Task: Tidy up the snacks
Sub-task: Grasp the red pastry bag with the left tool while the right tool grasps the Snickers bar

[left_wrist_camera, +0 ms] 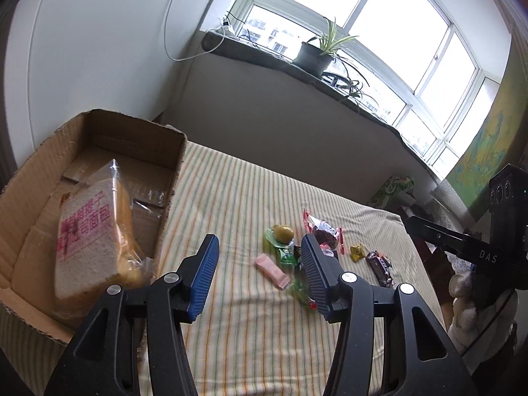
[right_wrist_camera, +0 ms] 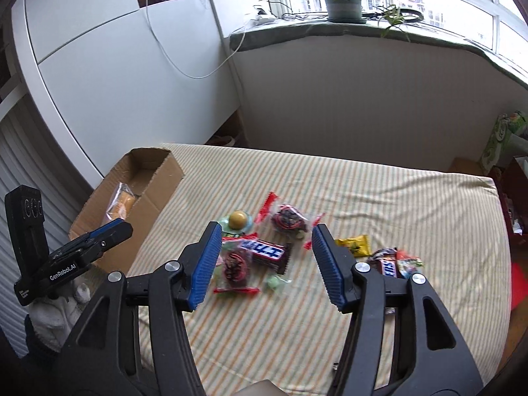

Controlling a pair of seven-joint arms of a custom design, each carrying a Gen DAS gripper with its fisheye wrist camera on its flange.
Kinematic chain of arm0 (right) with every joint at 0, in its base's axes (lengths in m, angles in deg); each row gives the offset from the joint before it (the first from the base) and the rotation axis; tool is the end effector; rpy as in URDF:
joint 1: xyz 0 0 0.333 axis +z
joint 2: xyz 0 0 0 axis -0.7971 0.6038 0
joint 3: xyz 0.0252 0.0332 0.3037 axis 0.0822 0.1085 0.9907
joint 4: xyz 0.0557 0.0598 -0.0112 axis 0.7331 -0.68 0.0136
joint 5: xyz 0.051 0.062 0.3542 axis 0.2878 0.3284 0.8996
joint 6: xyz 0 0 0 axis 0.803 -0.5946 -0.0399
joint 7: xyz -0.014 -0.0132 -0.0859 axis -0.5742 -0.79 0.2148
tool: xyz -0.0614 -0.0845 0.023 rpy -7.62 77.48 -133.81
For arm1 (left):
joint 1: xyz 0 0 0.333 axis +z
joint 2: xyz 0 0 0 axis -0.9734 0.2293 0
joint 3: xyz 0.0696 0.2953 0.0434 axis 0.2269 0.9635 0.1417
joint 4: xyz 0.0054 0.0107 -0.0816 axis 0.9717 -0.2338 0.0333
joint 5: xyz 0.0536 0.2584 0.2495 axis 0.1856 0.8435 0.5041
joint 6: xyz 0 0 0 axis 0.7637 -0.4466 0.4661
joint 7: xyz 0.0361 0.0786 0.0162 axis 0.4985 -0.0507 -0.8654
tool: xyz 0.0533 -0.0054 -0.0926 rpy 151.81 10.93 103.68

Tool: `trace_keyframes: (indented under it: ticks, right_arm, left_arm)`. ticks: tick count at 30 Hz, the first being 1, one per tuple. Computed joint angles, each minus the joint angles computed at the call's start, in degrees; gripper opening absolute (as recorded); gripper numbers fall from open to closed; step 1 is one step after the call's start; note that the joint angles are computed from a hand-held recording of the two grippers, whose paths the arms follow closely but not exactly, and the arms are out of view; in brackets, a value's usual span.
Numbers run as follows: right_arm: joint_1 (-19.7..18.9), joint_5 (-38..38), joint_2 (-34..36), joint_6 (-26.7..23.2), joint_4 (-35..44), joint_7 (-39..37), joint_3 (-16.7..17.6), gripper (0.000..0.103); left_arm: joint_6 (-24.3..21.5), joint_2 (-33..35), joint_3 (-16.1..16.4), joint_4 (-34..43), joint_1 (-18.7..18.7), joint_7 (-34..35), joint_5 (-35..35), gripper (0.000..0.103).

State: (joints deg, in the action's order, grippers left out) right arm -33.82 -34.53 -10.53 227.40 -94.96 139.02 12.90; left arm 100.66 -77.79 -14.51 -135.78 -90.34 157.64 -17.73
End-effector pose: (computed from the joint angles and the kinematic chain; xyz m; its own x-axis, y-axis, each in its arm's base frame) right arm 0.5003 0.2600 0.5703 -0.0151 -0.9902 -0.1386 -0.7137 0.1077 -0.6921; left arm 0.5311 -0.2474 0.5226 -0.3458 -0.8353 0.4275 -0.7118 -0.0634 -0.6995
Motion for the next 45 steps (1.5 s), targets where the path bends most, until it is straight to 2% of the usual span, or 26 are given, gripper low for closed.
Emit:
trace_keyframes:
  ticks: [2,3,4,7,11,15,17,22,24,28,31,35,38,41,45]
  right_arm:
    - [-1.0,-2.4,-2.9,-0.7,-3.3,2.6,-0.3,0.060]
    - [-1.7,-3.7,-4.3,-1.5,-4.7,4.1,-0.2,0.065]
    - [-2.4,-4.9,-5.5,-2.4,-6.0,5.4,0.1,0.069]
    - [-4.1,-5.9,-7.4,-5.2,-8.3,5.8,0.5,0.071]
    - [-5.0,-1.2,-7.7,-6.9,-10.2,1.2,-0.7,0.071]
    - [-5.3,5.7,-7.0,-5.1,-12.4,-3.7,-2.0,0.071]
    - [-5.4,8.0,-5.9,-4.6,-12.7,-6.0,-2.2,0.071]
    - [-5.2,12.5,-2.2,-3.9,-11.3,-11.0,-2.7,0.059]
    - [-5.1,13.2,-1.0,-3.8,-10.6,-11.9,-2.7,0.057]
    - [-4.8,12.8,0.4,-4.1,-9.2,-12.6,-2.8,0.056]
    - [-4.5,12.1,1.5,-5.1,-7.9,-13.0,-2.9,0.053]
    - [-4.2,11.3,2.8,-6.4,-6.4,-12.9,-3.2,0.049]
    - [-4.2,11.4,3.6,-6.8,-5.8,-13.1,-3.6,0.039]
    - [-4.0,11.3,4.5,-7.0,-4.9,-13.6,-3.7,0.031]
    - [-3.6,11.0,4.8,-6.8,-4.6,-13.5,-3.8,0.030]
  left_arm:
    - [-0.1,0.7,-0.2,0.3,-0.8,-1.8,3.0,0.051]
    - [-0.7,1.2,-0.3,0.7,-1.0,-2.8,4.4,0.051]
    - [-1.6,1.8,-0.4,1.3,-1.2,-3.9,5.6,0.051]
    - [-5.3,3.9,-1.2,3.7,-1.2,-6.0,7.0,0.051]
    - [-7.8,5.7,-1.8,5.6,-1.7,-9.1,10.5,0.051]
    - [-8.2,7.2,-1.9,6.9,-3.0,-12.8,16.6,0.051]
    - [-8.9,8.1,-1.8,7.9,-3.5,-14.9,19.4,0.056]
    - [-9.5,10.1,-1.3,9.2,-4.3,-20.4,26.2,0.058]
    - [-9.4,10.8,-0.6,9.8,-4.9,-23.5,29.3,0.058]
    - [-11.3,12.5,-2.0,11.9,-3.9,-24.1,29.8,0.058]
    - [-12.0,13.5,-1.4,13.0,-4.8,-25.7,32.8,0.056]
    - [-13.6,14.4,-2.0,13.9,-4.3,-26.2,33.2,0.046]
    - [-13.2,14.3,-2.2,13.8,-4.1,-26.0,33.2,0.040]
    - [-13.0,14.3,-2.4,13.6,-3.8,-25.8,32.9,0.039]
    - [-12.7,14.3,-2.6,13.5,-3.6,-25.6,32.3,0.039]
